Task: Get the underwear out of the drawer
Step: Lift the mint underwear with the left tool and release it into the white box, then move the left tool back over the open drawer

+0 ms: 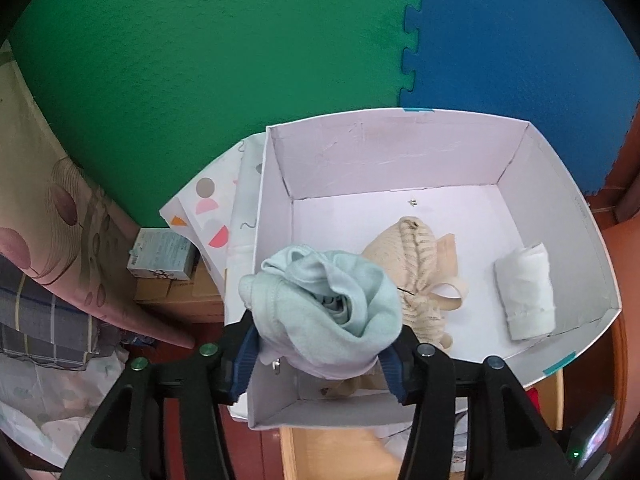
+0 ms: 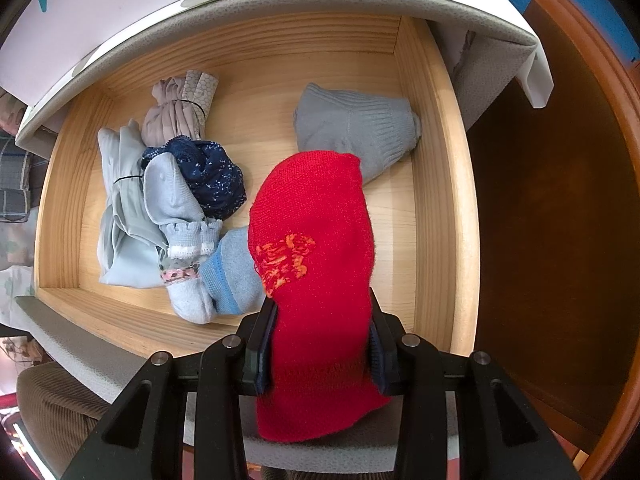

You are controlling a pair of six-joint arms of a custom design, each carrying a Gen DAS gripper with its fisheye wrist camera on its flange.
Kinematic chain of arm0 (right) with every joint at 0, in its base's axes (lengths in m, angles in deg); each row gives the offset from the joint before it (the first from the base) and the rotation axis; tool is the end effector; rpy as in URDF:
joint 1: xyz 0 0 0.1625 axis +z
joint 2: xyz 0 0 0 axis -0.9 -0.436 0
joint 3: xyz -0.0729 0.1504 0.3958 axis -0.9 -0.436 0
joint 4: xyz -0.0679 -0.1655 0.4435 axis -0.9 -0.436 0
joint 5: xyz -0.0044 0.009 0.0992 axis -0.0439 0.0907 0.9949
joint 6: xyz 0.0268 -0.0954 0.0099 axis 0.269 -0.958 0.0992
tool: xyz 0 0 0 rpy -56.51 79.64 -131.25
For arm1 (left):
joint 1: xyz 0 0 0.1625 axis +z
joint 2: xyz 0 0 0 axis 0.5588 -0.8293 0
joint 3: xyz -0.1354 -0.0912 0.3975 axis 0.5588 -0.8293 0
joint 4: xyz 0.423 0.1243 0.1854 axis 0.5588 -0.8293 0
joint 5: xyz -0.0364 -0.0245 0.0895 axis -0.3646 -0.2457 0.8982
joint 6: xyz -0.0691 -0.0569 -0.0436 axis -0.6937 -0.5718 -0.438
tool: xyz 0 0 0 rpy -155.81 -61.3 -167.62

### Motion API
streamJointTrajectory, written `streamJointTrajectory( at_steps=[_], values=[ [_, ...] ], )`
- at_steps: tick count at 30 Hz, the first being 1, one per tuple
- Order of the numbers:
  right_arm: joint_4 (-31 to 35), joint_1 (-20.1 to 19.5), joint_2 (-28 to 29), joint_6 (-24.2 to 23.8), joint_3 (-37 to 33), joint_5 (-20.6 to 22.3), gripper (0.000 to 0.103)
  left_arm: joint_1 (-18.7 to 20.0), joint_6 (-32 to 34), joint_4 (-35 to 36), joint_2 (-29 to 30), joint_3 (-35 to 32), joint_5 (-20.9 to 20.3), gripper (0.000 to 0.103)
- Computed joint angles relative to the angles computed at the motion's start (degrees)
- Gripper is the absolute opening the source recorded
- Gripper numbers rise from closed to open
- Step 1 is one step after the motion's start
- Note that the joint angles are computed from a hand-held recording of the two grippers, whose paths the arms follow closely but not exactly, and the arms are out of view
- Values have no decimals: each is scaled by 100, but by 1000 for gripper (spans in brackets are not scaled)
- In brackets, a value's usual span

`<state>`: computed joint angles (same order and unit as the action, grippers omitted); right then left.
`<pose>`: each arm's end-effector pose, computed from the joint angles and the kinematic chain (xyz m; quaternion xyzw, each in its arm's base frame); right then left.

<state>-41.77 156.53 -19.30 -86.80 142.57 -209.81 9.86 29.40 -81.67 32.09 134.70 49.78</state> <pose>0.0929 -0.5631 0.3762 0.0645 -0.9375 0.0100 0.3418 -0.4813 -0.7594 0.2384 0.0524 0.8754 -0.2286 0.4227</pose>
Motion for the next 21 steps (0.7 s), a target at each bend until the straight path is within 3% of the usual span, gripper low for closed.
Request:
streamJointTrajectory(
  at_steps=[12, 19, 21],
  values=[
    [-27, 25, 37, 7, 21, -87, 36, -226, -109, 115, -194, 127, -50, 58],
    [-37, 27, 49, 38, 27, -93, 36, -360, 90, -248, -355, 263, 16, 67],
    [-46, 24, 46, 66, 33, -89, 36, -380, -22, -41, -283, 93, 63, 68]
  ],
)
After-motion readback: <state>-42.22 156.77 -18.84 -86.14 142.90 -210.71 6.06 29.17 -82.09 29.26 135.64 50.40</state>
